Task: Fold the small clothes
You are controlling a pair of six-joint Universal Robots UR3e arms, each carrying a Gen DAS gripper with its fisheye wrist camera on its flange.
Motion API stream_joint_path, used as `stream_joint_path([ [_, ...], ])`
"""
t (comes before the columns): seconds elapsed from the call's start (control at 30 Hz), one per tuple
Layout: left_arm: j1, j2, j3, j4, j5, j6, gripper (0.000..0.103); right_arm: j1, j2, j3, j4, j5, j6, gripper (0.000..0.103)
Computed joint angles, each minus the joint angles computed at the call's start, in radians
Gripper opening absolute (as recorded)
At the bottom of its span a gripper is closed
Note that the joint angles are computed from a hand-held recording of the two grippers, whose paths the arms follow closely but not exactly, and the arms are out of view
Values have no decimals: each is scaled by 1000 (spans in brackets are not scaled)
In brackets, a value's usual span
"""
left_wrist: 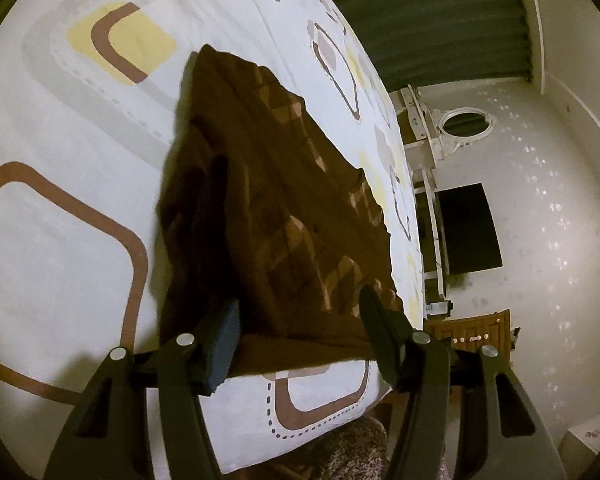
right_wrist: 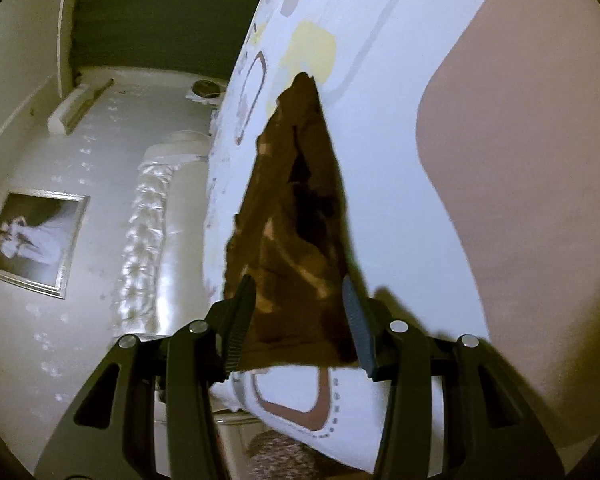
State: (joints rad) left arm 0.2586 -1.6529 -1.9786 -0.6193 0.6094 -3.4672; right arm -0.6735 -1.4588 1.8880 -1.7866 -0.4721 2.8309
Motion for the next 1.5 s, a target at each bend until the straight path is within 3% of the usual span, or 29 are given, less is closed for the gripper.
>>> stream_joint_path([
  [0.2,-16,-11,6,1,21,-3,58,29,8,-28,51,-35,-38,45],
  [0.3,-6,-15,-12,21,13,-14,58,44,8,-33,59,-48,-50,40],
  [0.47,10,-24,-33,26,-9,-10,58,76,5,-48,37,-86,-51,14],
  [0.6,18,-31,-45,39,-22,-6,58,86,7,-57,55,-82,-69,9],
  [0.67,13,-31,-35,23,-19,9,47,86,6,-55,61,-77,-74,8],
  [0.73,6,-36,-10,-36,-15,55,13,82,4,-49,65,-69,-73,8],
  [0.77,5,-43,2,-71,-25,80,6,82,6,-47,68,-63,-72,8],
  [0.93,28,-32,-30,-32,-83,70,5,60,16,-56,180,15,-129,7],
  [1.13,83,-104,-25,222,-192,-154,5,75,96,-155,274,175,-138,7],
  [1.27,84,-207,87,359,-174,-309,5,115,188,-200,29,271,68,7],
  [1.37,70,-311,200,437,-149,-419,5,165,337,-259,-417,297,429,7],
  [1.43,59,-382,292,453,-125,-469,5,189,433,-331,-608,302,605,6],
  [1.5,46,-454,380,474,-113,-527,5,216,573,-449,-861,304,859,5],
])
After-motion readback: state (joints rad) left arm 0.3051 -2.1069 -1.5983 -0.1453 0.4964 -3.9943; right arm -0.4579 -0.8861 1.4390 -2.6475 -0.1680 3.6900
